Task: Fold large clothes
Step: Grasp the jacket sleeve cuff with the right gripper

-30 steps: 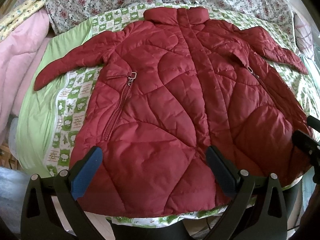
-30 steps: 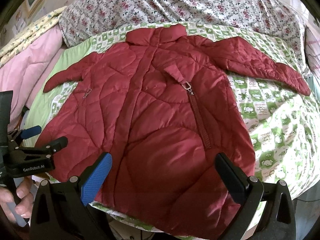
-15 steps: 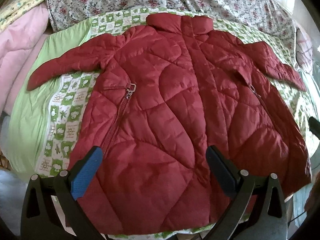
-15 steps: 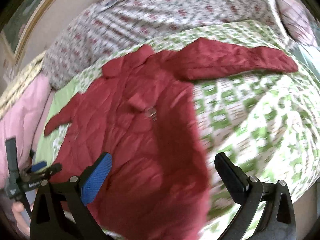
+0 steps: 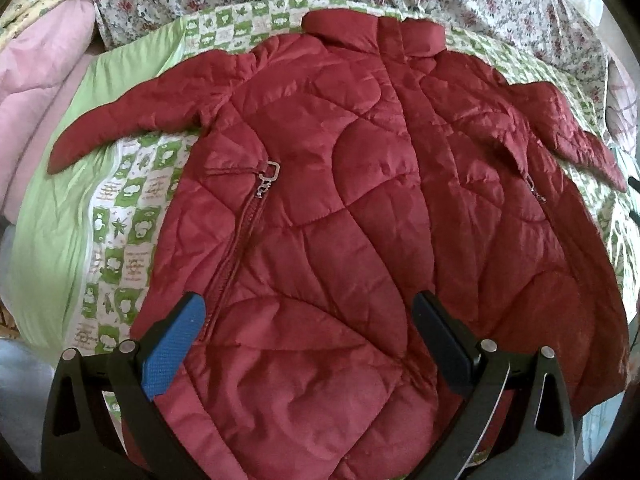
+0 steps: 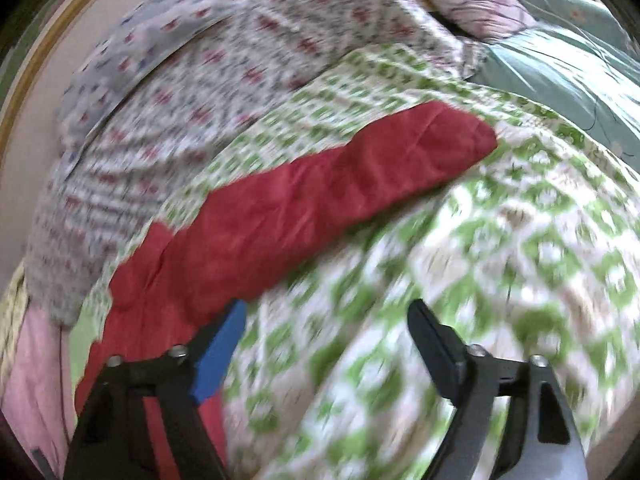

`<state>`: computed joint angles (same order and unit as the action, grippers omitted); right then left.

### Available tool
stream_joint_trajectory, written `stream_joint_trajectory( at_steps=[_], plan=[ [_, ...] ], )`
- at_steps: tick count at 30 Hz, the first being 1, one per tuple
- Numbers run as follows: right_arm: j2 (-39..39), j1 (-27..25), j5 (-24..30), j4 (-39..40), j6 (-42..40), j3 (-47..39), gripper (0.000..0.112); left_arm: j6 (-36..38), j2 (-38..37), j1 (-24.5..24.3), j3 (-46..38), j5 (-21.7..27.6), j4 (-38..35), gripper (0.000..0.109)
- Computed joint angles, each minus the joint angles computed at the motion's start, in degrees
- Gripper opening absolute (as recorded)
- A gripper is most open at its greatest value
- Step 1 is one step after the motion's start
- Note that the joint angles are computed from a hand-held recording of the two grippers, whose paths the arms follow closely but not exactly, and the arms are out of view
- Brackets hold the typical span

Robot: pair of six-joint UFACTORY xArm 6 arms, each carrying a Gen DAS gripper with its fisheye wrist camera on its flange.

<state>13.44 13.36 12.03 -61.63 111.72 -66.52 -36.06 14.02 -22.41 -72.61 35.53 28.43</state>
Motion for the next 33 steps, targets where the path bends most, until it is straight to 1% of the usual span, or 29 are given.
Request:
stream_joint_trajectory(
  at_steps=[1, 2, 3, 7, 8, 10, 13, 18, 20, 21, 22, 23, 25, 27, 29, 33],
  plan=[
    [1.4, -1.7, -1.1, -0.7, 1.1, -0.9, 0.066, 0.6, 0.4, 0.0, -0.4, 0.1, -1.0, 0.103],
    [2.5, -3.0, -2.5, -0.7, 1.9, -1.5, 0.064, 1.1, 0.9, -0.1, -0.8, 0.3, -1.8, 0.103],
    [4.0, -4.9, -5.1, -2.3, 4.7, -2.3, 0.061, 1.4, 1.2, -0.1, -1.2, 0.6, -2.3, 0.103],
    [9.4, -8.6, -9.2, -3.5, 8.6, -6.1, 0.061, 2.5, 2.8, -0.1, -2.9, 1.7, -4.0, 0.103],
    [10.5, -9.3, -10.1, -5.3, 11.0, -7.1, 0.061, 3.1, 3.4, 0.0, -3.5, 2.0, -5.0, 0.103],
    [12.8, -10.4, -11.1, -5.7, 13.1, -8.8, 0.059, 3.6, 4.3, 0.0, -4.6, 2.7, -5.8, 0.103],
    [14.5, -11.5, -11.5, -9.7, 17.8, -10.9, 0.052, 4.0, 5.7, -0.1, -6.1, 3.5, -6.0, 0.103],
    [16.0, -12.6, -11.2, -14.6, 23.2, -13.6, 0.049, 4.3, 7.8, -0.2, -8.6, 4.5, -6.3, 0.103],
    [16.6, -12.8, -11.3, -16.7, 25.2, -14.8, 0.046, 4.3, 8.2, -0.2, -9.2, 4.7, -6.4, 0.103],
    [16.7, -12.8, -11.0, -17.7, 25.9, -15.2, 0.041, 4.3, 8.6, -0.2, -9.7, 4.8, -6.4, 0.103],
    [16.8, -12.7, -10.7, -16.8, 24.7, -15.4, 0.036, 4.3, 8.9, -0.3, -10.1, 4.9, -6.5, 0.103],
    [16.7, -12.6, -10.3, -17.2, 24.6, -15.5, 0.034, 4.3, 9.2, -0.3, -10.5, 5.0, -6.5, 0.103],
    [16.2, -12.2, -9.1, -19.2, 25.4, -15.7, 0.020, 4.5, 9.5, -0.4, -10.9, 4.9, -6.6, 0.103],
    [15.5, -11.7, -7.6, -21.2, 25.4, -15.7, 0.016, 4.8, 10.0, -0.4, -11.4, 5.0, -6.7, 0.103],
    [15.0, -11.2, -6.8, -26.9, 29.4, -16.6, 0.012, 5.1, 10.6, -0.4, -12.0, 5.2, -7.0, 0.103],
    [14.2, -9.7, -5.3, -28.9, 27.7, -17.7, 0.010, 5.6, 11.2, 0.0, -12.5, 4.5, -7.9, 0.103]
  ],
)
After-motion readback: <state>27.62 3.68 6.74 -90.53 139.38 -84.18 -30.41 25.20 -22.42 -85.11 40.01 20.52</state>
